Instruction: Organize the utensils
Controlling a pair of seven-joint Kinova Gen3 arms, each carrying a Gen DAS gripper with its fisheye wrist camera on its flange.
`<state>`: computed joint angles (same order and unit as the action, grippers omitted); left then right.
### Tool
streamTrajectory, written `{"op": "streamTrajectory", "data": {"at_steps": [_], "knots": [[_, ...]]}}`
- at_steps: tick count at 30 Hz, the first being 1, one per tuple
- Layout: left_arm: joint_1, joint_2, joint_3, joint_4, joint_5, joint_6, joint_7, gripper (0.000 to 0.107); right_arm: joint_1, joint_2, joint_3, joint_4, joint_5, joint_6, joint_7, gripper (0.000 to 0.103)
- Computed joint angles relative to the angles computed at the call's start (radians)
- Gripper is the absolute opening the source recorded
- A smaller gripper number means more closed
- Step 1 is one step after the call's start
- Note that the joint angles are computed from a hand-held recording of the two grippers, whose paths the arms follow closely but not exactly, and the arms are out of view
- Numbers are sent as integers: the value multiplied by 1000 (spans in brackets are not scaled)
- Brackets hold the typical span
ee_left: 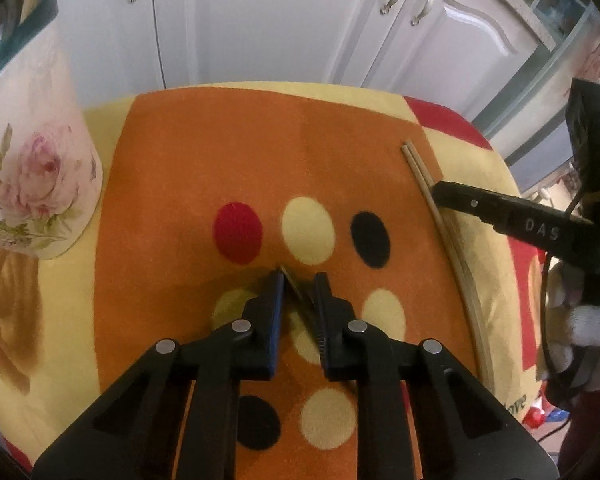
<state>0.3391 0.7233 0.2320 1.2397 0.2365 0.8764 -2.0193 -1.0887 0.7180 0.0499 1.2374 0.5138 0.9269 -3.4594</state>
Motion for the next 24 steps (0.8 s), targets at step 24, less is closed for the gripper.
{"op": "streamTrajectory", "data": {"at_steps": [24], "knots": [[-90, -34, 29, 4, 101, 84, -69, 0, -156, -128, 73, 190, 252, -61, -346, 4]]}}
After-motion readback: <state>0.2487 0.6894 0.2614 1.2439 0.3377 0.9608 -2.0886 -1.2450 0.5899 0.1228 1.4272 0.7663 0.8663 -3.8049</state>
